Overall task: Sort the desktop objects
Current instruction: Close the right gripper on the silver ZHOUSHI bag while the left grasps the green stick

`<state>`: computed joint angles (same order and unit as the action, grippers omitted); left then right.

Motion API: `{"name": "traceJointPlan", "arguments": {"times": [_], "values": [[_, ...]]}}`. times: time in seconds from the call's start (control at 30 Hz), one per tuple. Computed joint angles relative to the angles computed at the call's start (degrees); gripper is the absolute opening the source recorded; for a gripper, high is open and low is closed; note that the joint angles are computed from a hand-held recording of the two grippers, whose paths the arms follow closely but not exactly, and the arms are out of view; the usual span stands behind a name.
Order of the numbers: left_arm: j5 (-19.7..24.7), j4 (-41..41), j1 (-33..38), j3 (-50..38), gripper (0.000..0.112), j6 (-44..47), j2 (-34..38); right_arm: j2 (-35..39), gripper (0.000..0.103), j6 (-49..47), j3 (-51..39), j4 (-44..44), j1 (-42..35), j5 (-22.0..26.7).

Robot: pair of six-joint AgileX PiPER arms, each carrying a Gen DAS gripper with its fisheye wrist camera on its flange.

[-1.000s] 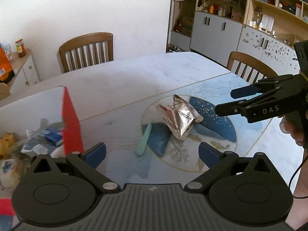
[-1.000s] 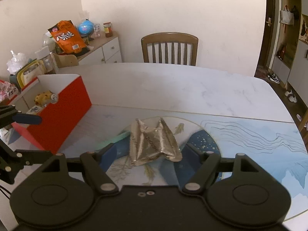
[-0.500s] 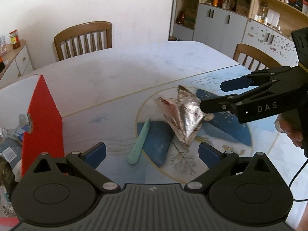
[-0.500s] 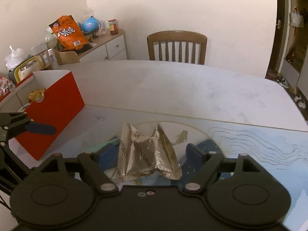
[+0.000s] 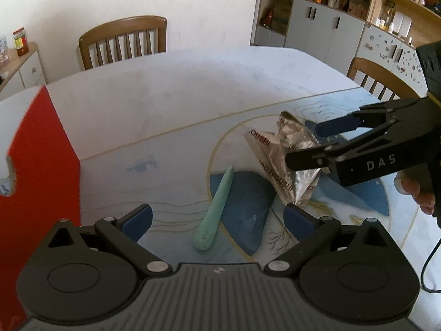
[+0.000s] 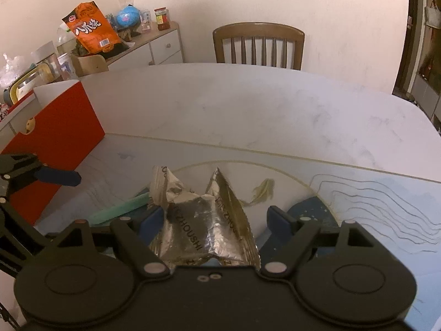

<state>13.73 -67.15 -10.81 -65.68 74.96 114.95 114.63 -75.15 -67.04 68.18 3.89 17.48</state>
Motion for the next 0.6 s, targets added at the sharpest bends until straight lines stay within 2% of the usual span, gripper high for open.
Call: {"name": "traceJointPlan", "arguments": {"times": [0.13,0.27,0.33,0.47,0.5,0.6], "values": [[-0.09,0.01,0.26,-0.88,0.100,0.11,1.55,1.19,0.082,-0.36,-1.23,-0.33,0.12,1.27],[0.91,1.43,0.73,-1.78,0.088,-1.56,2.75,2.10,0.082,0.30,-2.20,-1.43,0.21,2.34],[0.49,-1.06,0.67,-1.44,0.086,1.41,2.78,2.46,0.082,0.16,-2.48,-1.56,0.23,2.63],[-1.09,-5.73,0.37,-0.58,0.065,6.70,2.42,2.91,0.082,0.47,-2.69,-1.85,0.28,3.03],[-1.88,-5.92,0.01,-0.49,0.056,7.05,2.38,2.93,0.082,0.31,-2.60,-1.75,0.35,2.86],[-4.86,-4.77,-1.34,0.05,0.040,7.45,2.02,2.92,0.080,-1.20,-2.21,-0.63,0.51,2.14]]}}
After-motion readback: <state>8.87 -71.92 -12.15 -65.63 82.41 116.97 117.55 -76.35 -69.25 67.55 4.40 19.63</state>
